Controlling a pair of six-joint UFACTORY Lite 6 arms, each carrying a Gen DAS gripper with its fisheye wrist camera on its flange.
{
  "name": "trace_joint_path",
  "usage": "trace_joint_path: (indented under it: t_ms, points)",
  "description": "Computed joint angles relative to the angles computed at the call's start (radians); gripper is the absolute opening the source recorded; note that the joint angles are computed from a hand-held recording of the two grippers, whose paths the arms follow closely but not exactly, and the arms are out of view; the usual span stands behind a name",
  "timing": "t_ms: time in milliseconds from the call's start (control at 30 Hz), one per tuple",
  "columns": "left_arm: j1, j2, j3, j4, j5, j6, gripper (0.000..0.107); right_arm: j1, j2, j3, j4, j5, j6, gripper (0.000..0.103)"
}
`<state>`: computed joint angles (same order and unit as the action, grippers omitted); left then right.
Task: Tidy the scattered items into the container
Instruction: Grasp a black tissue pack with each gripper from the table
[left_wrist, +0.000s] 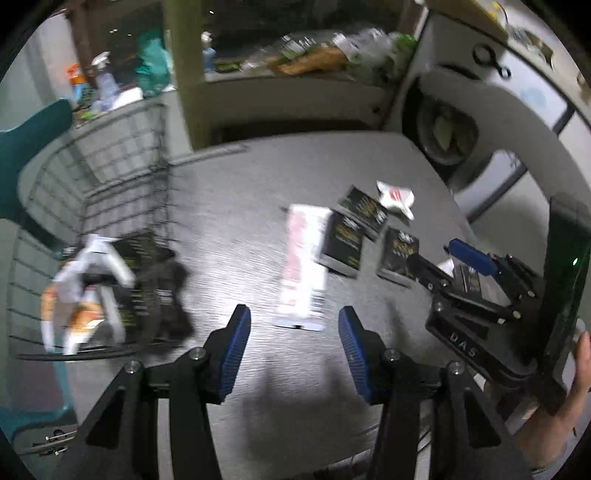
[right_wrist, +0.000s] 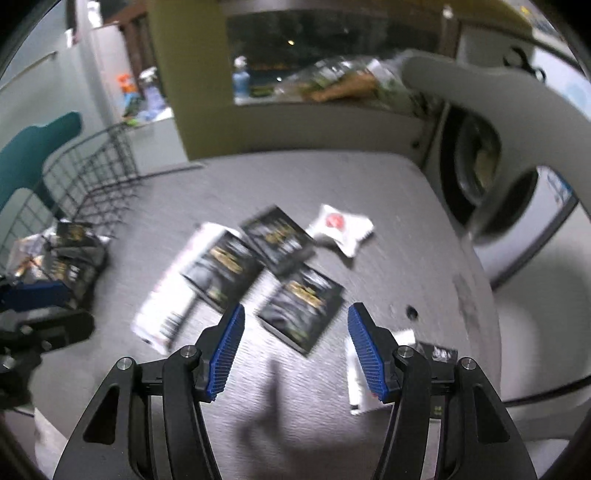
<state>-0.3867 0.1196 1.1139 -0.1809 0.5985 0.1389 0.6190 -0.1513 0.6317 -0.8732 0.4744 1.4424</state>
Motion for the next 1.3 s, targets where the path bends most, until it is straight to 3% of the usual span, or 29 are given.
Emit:
trace_joint_path:
  t_ms: [300,600,700,800,1300]
  points:
    - [-0.092,0.258,0.101,0.095,-0.082,-0.136,0.055,-0.124,0.122,-0.004,-0.146,-0.172,0.15,0.058]
    - [-0.097,0.362,0.269,0.121,-0.042,-0.15,0.055,-0.183,0.341,0.125,-0.238,-0.273,0.244,0.06]
    - [-0.095,0.394,0.304,0.123,-0.029,-0.152,0.055,-0.175,0.351,0.134,-0.259,-0.268,0.244,0.059]
    - [-0.102,0.428,0.348,0.13,-0.016,-0.153,0.055,-0.182,0.333,0.113,-0.237,-0.256,0.197,0.047]
    - [-0.231,0.629,0.608,0.225,0.055,-0.259,0.059,-0.235,0.176,-0.045,-0.214,-0.272,0.152,0.047]
